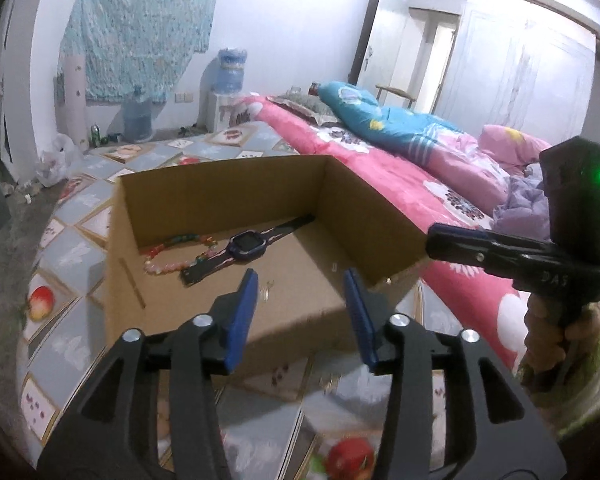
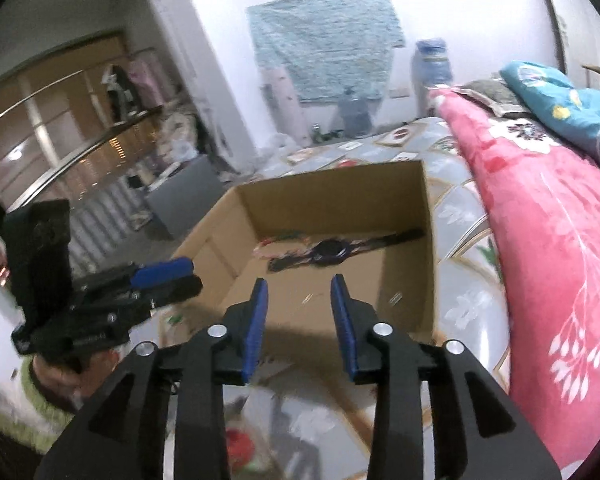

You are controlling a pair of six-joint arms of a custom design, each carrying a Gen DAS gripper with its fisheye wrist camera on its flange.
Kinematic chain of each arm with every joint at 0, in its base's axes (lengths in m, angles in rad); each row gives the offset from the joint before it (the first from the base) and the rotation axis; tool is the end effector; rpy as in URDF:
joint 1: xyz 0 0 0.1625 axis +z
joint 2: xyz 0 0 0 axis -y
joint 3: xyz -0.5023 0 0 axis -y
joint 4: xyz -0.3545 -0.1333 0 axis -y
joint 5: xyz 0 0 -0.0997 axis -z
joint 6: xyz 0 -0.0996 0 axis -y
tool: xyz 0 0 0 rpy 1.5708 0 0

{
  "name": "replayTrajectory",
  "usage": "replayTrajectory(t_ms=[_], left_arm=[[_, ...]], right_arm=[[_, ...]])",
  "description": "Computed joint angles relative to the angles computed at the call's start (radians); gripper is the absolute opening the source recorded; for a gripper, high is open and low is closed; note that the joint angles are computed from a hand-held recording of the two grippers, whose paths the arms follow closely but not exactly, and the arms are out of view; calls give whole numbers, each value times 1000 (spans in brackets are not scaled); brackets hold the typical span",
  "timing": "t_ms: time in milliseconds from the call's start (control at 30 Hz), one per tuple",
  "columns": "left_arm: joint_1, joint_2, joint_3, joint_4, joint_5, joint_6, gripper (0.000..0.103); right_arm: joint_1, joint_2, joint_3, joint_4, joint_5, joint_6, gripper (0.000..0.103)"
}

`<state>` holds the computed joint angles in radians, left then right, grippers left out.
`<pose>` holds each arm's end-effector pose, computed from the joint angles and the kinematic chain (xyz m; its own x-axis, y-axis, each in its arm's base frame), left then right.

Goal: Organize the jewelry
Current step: 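Move both grippers back out of the box toward the remaining rings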

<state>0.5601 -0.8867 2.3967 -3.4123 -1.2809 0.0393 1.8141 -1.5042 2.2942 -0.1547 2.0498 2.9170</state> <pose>-0.3074 -0.3837 0.1401 -0.5560 0.7816 -0.2829 0.8236 0.4720 -0.3146 0.1559 -0.2652 0.2792 -0.8950 0.0143 0.4459 -0.3511 0.5940 -0.7238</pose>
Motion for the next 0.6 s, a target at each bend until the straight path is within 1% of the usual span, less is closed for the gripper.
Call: replayTrajectory(t_ms=[33,100,167,233,300,367,433,467,500,600], left_arm=[[-3,-9,18,-7,0,-3,49],[-8,-27,50,-6,10,-9,51],[-21,-33,77,0,41,-18,53],[-29,-30,98,7,60,-40,54],[-23,-24,107,21,59,-67,55],[-20,-7,113,39,72,-92,55],[-32,24,126,43,116,-106,55],[-41,41,127,64,151,-118,55],[-44,54,128,78,171,-127,55],[-50,78,140,76,186,-132,55]], right_arm=[[2,1,16,4,-9,2,38],[-7,5,37,11,-31,7,40],[-19,25,57,14,-34,24,40],[-50,49,75,17,-49,54,40],[-81,68,91,11,-56,75,40],[-97,94,105,-3,-29,96,40],[-121,107,120,-12,-14,110,40],[-133,110,128,-19,-10,117,40],[-145,112,135,-24,-10,118,40],[-197,119,160,-42,-28,128,40]])
